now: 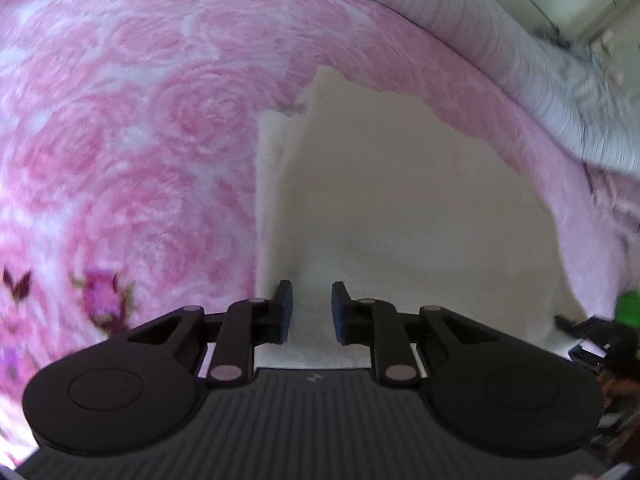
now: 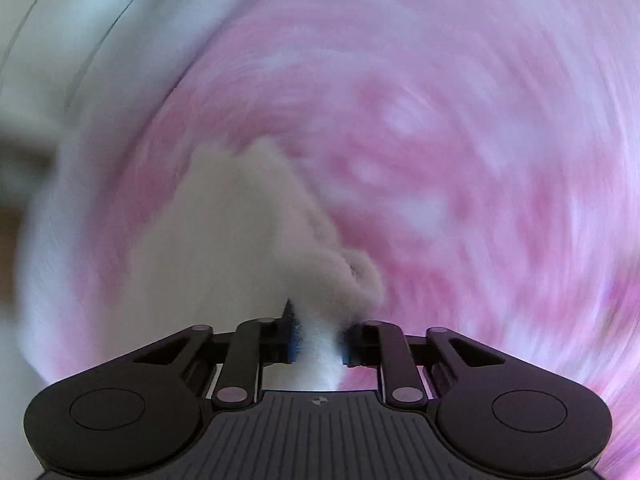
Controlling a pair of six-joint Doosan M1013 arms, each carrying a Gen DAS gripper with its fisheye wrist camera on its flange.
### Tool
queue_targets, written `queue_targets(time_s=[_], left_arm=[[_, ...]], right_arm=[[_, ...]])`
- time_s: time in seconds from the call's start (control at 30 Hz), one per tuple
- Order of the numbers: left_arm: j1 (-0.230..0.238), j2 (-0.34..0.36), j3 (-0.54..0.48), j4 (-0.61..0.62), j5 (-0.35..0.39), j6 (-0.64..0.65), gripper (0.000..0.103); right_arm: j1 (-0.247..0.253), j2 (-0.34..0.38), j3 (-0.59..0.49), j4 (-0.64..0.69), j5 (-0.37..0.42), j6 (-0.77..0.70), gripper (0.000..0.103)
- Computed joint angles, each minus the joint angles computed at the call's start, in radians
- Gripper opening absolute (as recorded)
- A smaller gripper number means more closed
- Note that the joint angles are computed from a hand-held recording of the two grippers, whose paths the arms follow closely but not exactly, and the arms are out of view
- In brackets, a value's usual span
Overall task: Fold clothes
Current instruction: 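Fold the sweater square in half with both grippers and release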
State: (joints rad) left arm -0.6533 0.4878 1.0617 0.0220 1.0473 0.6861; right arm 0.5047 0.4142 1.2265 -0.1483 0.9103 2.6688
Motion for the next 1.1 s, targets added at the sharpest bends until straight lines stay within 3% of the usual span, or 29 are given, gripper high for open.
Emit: queue_targets(time_s=[0.07, 0.13, 0.2, 0.37, 0.43, 0.47, 0.57, 0.67, 0.83, 0.9, 1.0, 1.1], left_arm=[[0.004, -0.022, 0.030, -0.007, -0.028, -0.031, 0.016], [0.008, -0.043, 0.059, -0.010, -0.053, -0.062, 0.016], [0.010, -0.055, 0.076, -0.003, -0.063, -0.085, 0.015], [0.015, -0.085, 0.121, 0.005, -0.097, -0.136, 0.014], [0.016, -0.096, 0.138, 0.004, -0.112, -0.152, 0.014], [0.016, -0.099, 0.144, 0.005, -0.114, -0.160, 0.014], [0.015, -0.108, 0.157, 0.007, -0.114, -0.181, 0.014], [0.012, -0.111, 0.154, 0.014, -0.106, -0.188, 0.014], [0.008, -0.103, 0.124, 0.029, -0.083, -0.155, 0.014], [0.010, -0.093, 0.107, 0.015, -0.086, -0.124, 0.014], [0.020, -0.065, 0.076, -0.043, -0.110, -0.073, 0.017], [0.038, -0.014, 0.019, -0.139, -0.107, -0.018, 0.022]], right_arm=[[0.061, 0.059, -0.123, -0.184, 0.130, -0.243, 0.014], [0.123, 0.074, -0.153, -0.336, 0.100, -0.408, 0.013], [0.168, 0.076, -0.155, -0.403, 0.010, -0.558, 0.013], [0.234, 0.095, -0.167, -0.258, -0.102, -0.896, 0.014], [0.245, 0.130, -0.208, -0.157, -0.050, -1.029, 0.016], [0.251, 0.148, -0.231, -0.113, -0.021, -1.091, 0.019], [0.264, 0.185, -0.267, -0.068, 0.035, -1.254, 0.063], [0.251, 0.191, -0.290, 0.006, 0.074, -1.351, 0.065], [0.139, 0.183, -0.358, 0.319, 0.210, -1.361, 0.065], [0.105, 0.198, -0.415, 0.327, 0.269, -1.281, 0.065], [0.060, 0.287, -0.589, 0.241, 0.457, -1.032, 0.066], [0.005, 0.420, -0.814, 0.261, 0.645, -0.775, 0.064]])
